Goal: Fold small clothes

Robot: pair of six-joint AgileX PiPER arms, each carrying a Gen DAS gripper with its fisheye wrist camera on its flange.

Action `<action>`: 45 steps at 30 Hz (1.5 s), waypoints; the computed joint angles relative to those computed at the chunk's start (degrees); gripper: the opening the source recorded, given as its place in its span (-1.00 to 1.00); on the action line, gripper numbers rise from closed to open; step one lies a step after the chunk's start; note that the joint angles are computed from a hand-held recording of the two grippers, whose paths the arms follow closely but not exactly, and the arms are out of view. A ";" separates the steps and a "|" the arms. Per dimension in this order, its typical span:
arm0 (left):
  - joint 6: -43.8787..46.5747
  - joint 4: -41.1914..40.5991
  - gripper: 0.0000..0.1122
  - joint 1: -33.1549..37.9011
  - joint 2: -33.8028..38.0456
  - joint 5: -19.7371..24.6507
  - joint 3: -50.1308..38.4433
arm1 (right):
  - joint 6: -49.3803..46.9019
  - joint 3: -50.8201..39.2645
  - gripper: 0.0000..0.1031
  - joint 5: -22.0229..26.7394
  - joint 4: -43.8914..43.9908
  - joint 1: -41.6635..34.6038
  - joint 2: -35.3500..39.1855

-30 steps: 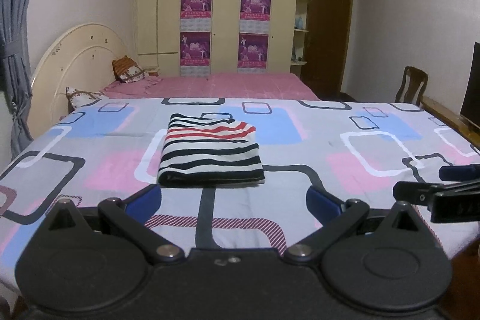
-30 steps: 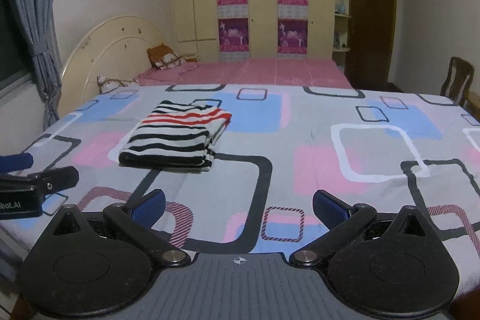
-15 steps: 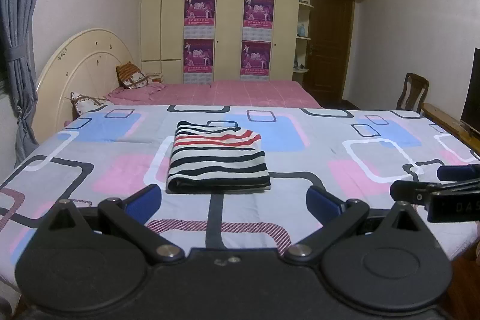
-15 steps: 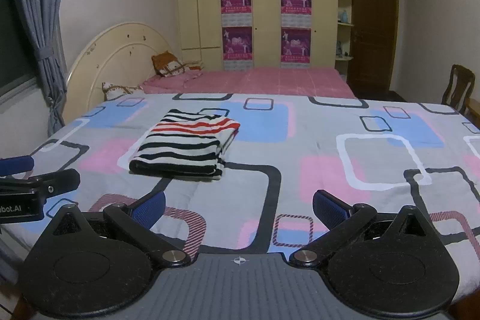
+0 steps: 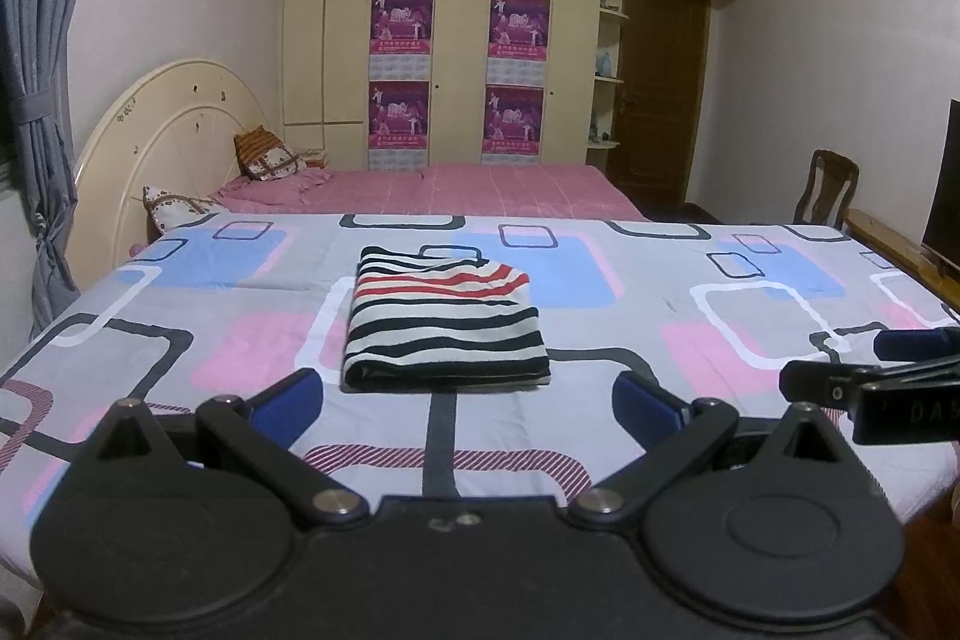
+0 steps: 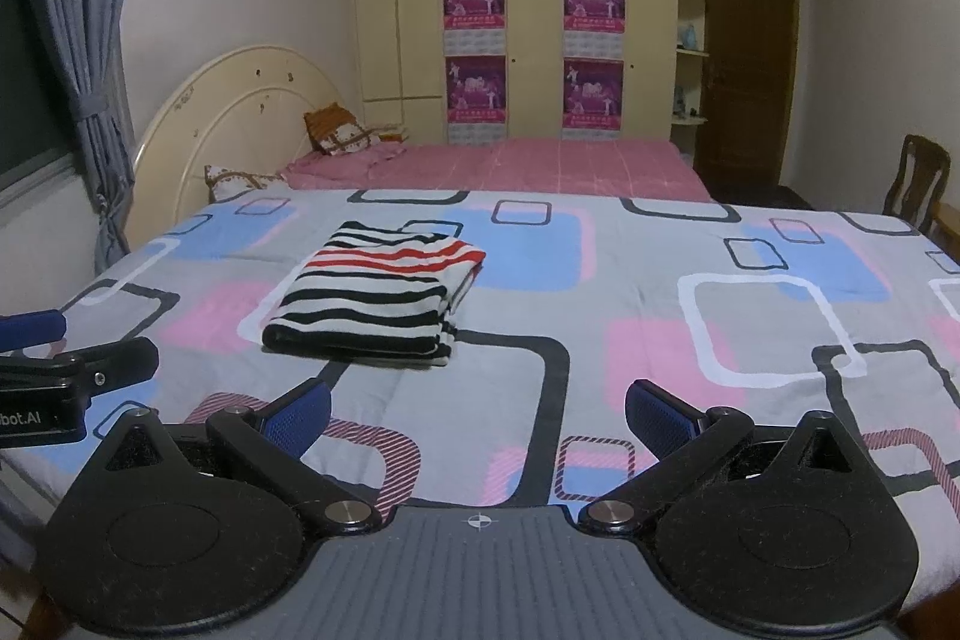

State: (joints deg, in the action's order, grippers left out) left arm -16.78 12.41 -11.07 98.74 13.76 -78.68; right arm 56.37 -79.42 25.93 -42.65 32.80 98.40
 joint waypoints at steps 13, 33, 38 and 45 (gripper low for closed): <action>-1.86 1.89 0.83 0.10 -0.77 -0.63 0.90 | -1.64 0.95 1.00 -1.76 0.47 -1.06 -0.50; -3.53 3.91 0.83 -0.58 -0.86 -0.61 0.95 | -1.19 1.81 1.00 -1.82 -0.38 -0.92 -1.48; -5.67 5.84 0.83 -0.57 -1.23 -0.84 1.21 | -1.60 1.41 1.00 -1.90 -0.26 -0.76 -1.19; -8.00 8.05 0.83 -0.60 -1.19 -0.95 1.06 | -3.43 1.12 1.00 -2.94 1.17 -1.40 -0.81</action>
State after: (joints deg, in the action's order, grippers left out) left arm -24.78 20.46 -11.67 97.55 12.81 -77.63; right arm 52.94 -78.30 23.00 -41.48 31.39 97.59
